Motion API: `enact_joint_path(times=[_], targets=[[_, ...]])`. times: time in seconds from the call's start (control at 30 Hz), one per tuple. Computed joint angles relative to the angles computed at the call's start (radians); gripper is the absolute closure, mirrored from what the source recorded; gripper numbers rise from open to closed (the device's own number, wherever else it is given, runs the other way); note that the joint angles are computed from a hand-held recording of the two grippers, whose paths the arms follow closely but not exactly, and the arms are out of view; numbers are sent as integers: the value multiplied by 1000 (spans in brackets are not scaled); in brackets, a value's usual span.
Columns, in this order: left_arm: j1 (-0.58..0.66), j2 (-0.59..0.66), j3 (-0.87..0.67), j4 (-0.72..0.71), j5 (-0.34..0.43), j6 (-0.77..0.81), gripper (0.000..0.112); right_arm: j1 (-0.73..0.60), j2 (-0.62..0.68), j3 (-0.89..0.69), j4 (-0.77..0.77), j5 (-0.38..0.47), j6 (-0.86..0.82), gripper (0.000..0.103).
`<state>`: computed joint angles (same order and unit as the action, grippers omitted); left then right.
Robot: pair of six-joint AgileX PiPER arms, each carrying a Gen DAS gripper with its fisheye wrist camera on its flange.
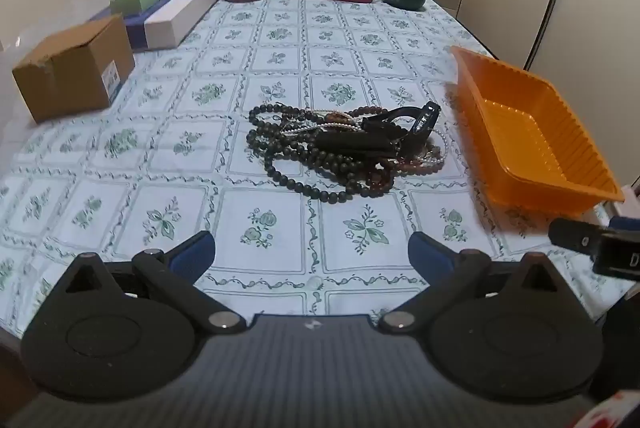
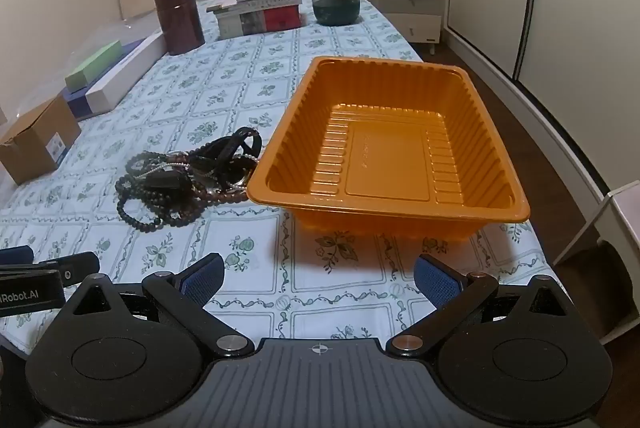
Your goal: Organize jewelry
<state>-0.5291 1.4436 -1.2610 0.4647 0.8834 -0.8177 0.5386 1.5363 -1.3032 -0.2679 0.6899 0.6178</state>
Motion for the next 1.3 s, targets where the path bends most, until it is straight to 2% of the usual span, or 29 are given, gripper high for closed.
enact_joint_path(times=[0.1,0.5,1.3], targets=[[-11,-11,20,26,-8,-37,11,1,2,-4,-1,5,1,3],[9,0,5,-16,-22,-9,11,5,11,-34,-3,28,2,3],[3,-1,-2,-21,-18,-8,11,10,1,-3,-19,1,23,3]])
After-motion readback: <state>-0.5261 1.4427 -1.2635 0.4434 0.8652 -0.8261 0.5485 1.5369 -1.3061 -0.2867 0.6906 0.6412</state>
